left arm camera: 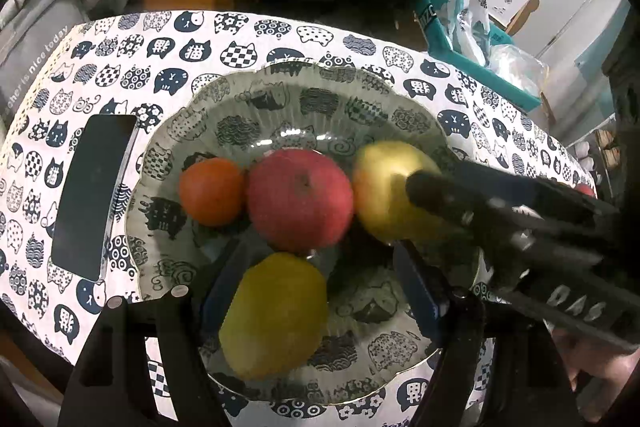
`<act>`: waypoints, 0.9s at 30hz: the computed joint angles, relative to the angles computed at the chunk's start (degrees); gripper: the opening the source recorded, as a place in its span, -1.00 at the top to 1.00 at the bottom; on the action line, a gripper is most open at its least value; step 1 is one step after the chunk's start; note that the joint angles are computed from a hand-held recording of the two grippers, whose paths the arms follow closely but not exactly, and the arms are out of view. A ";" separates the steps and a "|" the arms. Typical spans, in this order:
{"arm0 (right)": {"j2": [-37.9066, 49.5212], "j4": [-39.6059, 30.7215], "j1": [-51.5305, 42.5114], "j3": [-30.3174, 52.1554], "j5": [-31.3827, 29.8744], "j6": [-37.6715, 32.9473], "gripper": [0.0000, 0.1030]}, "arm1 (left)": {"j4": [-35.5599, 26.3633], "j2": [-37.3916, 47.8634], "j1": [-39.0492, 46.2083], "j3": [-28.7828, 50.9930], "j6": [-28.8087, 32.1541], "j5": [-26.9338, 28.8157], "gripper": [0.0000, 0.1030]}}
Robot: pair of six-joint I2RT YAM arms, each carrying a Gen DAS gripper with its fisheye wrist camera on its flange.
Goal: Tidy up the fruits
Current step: 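Open both grippers to drop the apple and pear into the bowl, then move both grippers back to the remaining mandarins and red apple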
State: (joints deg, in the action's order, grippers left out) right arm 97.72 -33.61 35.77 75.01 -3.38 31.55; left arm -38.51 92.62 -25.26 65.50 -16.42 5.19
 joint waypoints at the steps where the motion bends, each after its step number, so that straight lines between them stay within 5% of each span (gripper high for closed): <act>1: -0.08 -0.38 0.07 0.52 0.25 -0.07 -0.08 | -0.07 -0.24 -0.04 -0.01 0.06 0.02 -0.51; 27: -13.55 -7.23 1.09 -0.95 13.65 -1.68 -0.14 | -4.88 -8.68 -7.04 3.72 -1.27 -5.69 -0.51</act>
State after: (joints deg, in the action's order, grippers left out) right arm 84.17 -40.84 36.86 74.06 10.27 29.87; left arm -43.39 83.94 -32.30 69.22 -17.69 -0.51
